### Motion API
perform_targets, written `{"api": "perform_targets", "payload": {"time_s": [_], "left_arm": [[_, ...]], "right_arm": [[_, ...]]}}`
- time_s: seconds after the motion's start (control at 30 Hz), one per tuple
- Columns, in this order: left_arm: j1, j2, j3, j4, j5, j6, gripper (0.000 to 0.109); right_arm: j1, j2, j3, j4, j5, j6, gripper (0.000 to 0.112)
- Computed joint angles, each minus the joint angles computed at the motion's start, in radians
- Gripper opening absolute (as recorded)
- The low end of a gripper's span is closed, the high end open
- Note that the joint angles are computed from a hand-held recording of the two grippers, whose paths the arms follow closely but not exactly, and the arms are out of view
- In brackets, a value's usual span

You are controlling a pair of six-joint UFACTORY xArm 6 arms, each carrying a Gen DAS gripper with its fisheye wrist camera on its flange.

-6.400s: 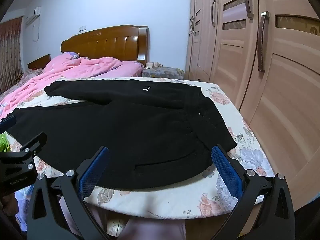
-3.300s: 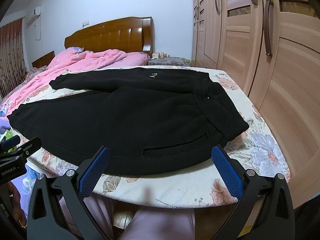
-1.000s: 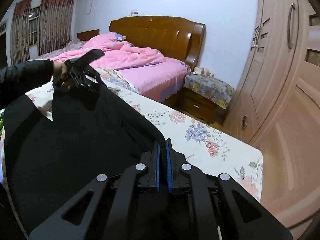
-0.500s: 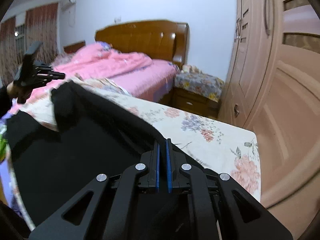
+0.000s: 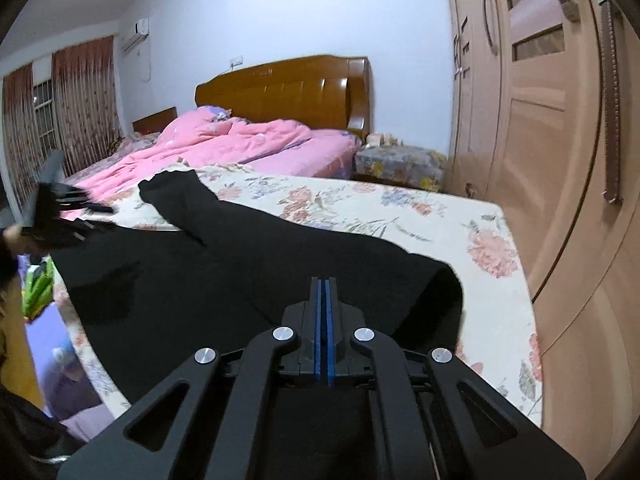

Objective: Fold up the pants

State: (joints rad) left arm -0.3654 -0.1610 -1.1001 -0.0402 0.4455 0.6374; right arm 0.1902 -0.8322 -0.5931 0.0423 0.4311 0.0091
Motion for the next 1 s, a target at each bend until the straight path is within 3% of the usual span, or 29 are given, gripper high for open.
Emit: {"api": "perform_targets", "payload": {"time_s": [0.03,0.1,0.13,0.2,0.3,0.4,0.5,0.53,0.6,0.63,0.67,0.77,0.87,1.0], "left_arm": [[-0.004,0.055,-0.053,-0.01,0.007,-0.017,0.065],[0.008,0.192,-0.22,-0.156,0.108,-0.007,0.071],[0.029,0.267,-0.324,-0.261,0.179,-0.037,0.075],[0.08,0.37,-0.467,-0.47,0.296,-0.083,0.079],[0.119,0.5,-0.612,-0.624,0.327,-0.216,0.078],[0.125,0.652,-0.811,-0.572,0.386,-0.4,0.077],[0.132,0.84,-1.097,-0.493,0.511,-0.556,0.07],[0.132,0.893,-1.179,-0.477,0.539,-0.591,0.065],[0.136,0.983,-1.31,-0.47,0.572,-0.655,0.044],[0.142,0.986,-1.313,-0.463,0.572,-0.664,0.016],[0.138,0.974,-1.28,-0.469,0.531,-0.657,0.013],[0.103,0.804,-0.996,-0.425,0.303,-0.626,0.01],[0.074,0.629,-0.736,-0.45,0.093,-0.561,0.01],[0.073,0.495,-0.578,-0.599,0.027,-0.418,0.01]], "right_arm": [[0.015,0.014,-0.018,-0.017,0.022,0.017,0.012],[0.039,0.041,-0.044,-0.054,0.055,0.04,0.051],[0.055,0.058,-0.05,-0.102,0.059,0.081,0.099],[0.076,0.052,-0.016,-0.118,0.014,0.097,0.097],[0.089,0.093,-0.007,-0.072,0.018,0.101,0.097],[0.09,0.117,0.013,0.038,-0.006,0.108,0.097],[0.085,0.118,0.036,0.131,-0.028,0.135,0.097],[0.083,0.113,0.047,0.168,-0.036,0.141,0.096],[0.081,0.099,0.067,0.206,-0.043,0.175,0.096],[0.078,0.1,0.072,0.25,-0.04,0.173,0.095],[0.074,0.103,0.074,0.275,-0.04,0.177,0.091],[0.054,0.129,0.075,0.346,-0.04,0.212,0.083],[0.037,0.169,0.054,0.31,-0.043,0.293,0.08],[0.027,0.215,0.042,0.338,-0.128,0.38,0.075]]}}
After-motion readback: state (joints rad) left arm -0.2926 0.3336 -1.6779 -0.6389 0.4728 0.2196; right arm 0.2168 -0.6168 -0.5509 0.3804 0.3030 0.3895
